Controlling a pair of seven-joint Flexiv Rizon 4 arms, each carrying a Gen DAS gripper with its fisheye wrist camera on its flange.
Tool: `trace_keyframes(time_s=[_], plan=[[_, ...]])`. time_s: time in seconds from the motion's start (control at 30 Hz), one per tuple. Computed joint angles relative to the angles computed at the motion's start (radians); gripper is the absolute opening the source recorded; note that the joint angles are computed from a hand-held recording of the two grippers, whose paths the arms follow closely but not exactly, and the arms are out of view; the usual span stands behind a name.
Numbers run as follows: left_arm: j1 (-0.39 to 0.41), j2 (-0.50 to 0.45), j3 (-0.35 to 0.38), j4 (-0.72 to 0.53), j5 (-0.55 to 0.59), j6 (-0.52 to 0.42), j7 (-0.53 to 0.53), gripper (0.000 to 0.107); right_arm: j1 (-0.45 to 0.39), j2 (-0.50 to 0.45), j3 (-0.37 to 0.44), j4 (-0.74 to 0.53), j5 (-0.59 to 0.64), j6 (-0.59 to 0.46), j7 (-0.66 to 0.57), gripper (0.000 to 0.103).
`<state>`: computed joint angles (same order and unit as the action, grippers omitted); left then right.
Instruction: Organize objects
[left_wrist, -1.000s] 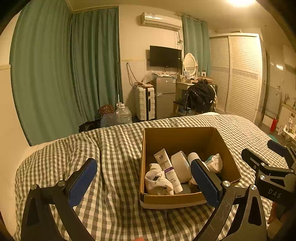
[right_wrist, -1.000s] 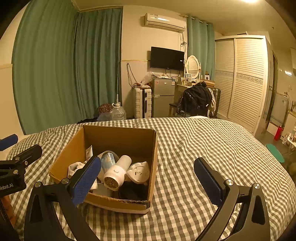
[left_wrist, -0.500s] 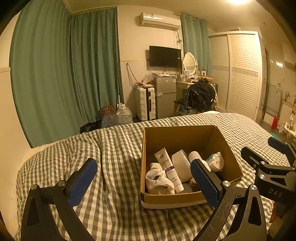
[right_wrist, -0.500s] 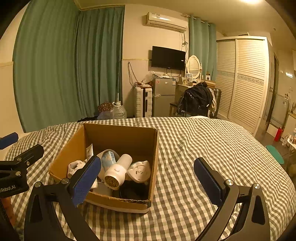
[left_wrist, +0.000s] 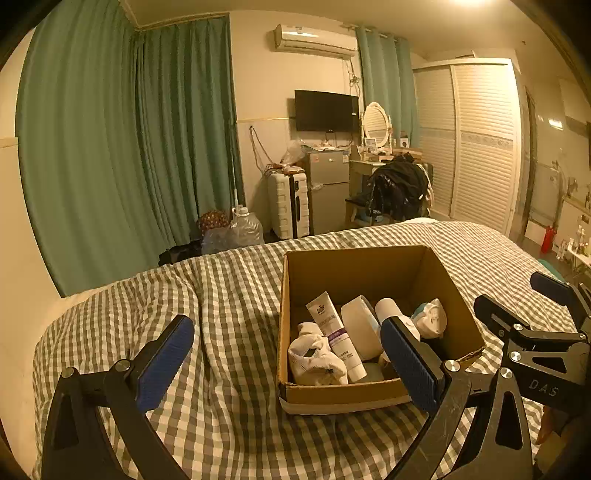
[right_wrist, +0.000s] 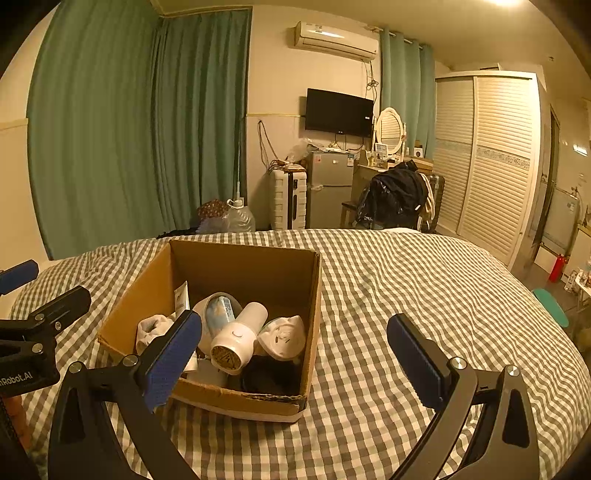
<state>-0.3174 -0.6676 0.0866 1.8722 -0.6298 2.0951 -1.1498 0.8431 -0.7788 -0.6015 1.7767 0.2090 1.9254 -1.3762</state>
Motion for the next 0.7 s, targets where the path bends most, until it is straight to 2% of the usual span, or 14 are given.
trace_keyframes(time_s=[0.7], plan=[[-0.021, -0.012, 0.023, -0.007, -0.035, -0.007, 0.005, 0.103, 0.007, -0.008, -0.008, -0.001, -0.01, -0.01, 0.01, 0.101]])
